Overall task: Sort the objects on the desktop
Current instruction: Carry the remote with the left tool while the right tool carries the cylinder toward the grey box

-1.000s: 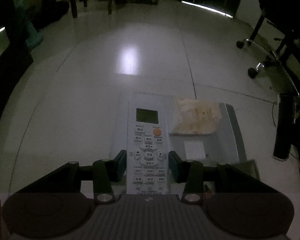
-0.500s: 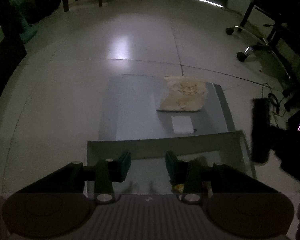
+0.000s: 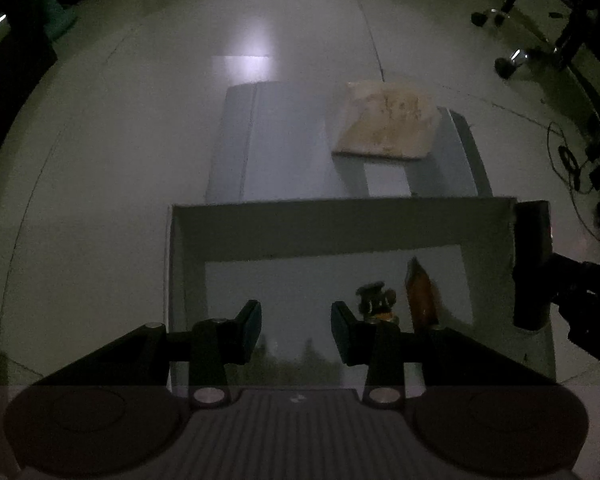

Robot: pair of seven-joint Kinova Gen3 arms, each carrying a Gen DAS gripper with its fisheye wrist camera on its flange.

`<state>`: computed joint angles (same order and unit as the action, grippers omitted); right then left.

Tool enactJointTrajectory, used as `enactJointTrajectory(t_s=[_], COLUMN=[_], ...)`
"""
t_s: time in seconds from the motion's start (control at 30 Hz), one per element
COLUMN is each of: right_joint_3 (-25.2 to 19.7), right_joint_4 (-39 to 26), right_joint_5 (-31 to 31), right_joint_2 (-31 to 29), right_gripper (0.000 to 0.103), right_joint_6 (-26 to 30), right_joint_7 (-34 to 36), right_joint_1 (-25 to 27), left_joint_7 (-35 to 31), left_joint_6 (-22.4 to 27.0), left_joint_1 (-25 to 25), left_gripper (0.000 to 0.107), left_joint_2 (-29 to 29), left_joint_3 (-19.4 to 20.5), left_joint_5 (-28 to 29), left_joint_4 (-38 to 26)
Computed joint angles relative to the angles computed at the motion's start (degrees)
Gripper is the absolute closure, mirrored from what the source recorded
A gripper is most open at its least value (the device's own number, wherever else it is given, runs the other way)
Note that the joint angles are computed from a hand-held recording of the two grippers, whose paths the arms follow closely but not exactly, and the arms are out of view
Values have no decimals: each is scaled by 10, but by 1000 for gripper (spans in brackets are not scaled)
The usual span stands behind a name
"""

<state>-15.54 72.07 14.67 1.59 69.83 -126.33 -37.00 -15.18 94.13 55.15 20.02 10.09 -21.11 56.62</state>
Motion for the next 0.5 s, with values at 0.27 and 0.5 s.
enactJointTrajectory(t_s=[0.27,0.5], right_joint_3=[-2,-1], right_joint_4=[14,10], right_joint_5=[-10,-11], right_joint_2=[-3,1], right_gripper=[71,71], right_joint_6=[0,11], right_joint_7=[-3,-7], right_joint_1=[0,-1], left_joint_7=[1,17], left_joint_6=[2,33], left_joint_1=[-1,10], left_gripper=[73,23], left_joint_2=[1,13], left_joint_3=[2,-1], left_joint_5=[9,-3], left_joint_4=[9,-6])
